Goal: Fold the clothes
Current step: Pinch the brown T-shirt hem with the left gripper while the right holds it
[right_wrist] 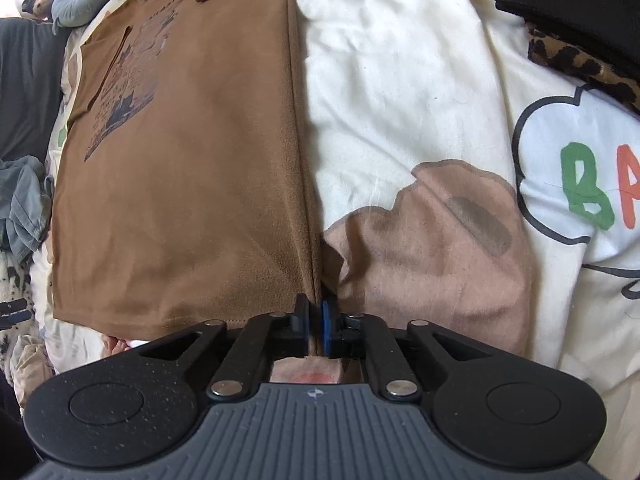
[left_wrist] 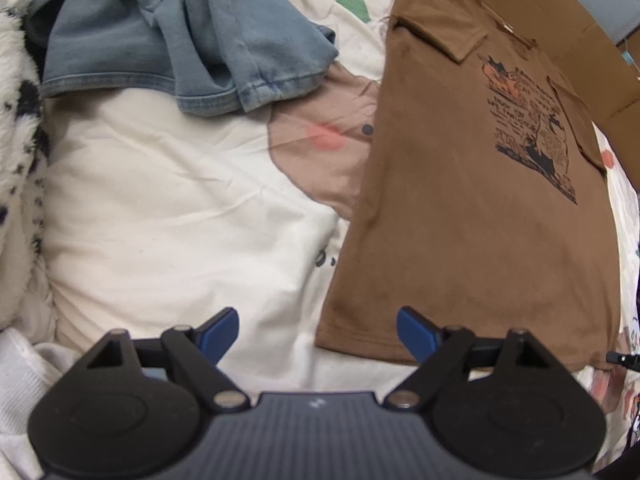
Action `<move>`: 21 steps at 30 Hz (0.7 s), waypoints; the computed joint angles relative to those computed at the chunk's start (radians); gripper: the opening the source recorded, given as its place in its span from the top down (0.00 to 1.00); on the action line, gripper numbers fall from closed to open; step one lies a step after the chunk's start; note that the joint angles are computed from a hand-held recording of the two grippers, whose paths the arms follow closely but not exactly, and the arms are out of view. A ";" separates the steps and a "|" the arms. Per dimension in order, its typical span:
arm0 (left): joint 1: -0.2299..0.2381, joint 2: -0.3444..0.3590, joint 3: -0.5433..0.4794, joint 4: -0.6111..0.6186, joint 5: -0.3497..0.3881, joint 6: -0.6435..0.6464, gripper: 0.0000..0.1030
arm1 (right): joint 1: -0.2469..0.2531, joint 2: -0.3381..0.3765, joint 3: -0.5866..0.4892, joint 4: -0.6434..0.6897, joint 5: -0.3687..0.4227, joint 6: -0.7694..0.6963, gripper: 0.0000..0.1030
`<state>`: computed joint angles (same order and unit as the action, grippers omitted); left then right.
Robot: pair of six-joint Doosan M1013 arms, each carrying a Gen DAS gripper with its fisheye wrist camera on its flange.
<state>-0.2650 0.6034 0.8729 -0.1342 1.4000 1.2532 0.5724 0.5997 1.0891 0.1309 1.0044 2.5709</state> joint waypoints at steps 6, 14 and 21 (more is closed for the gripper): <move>0.010 -0.015 0.050 -0.029 -0.064 0.018 0.39 | 0.006 0.008 -0.041 -0.044 0.065 0.032 0.98; 0.011 -0.028 0.103 -0.051 -0.119 0.023 0.62 | 0.014 0.052 -0.145 -0.094 0.196 0.019 0.98; -0.003 -0.028 0.122 -0.041 -0.134 0.043 0.79 | 0.020 0.070 -0.193 -0.135 0.277 0.001 0.98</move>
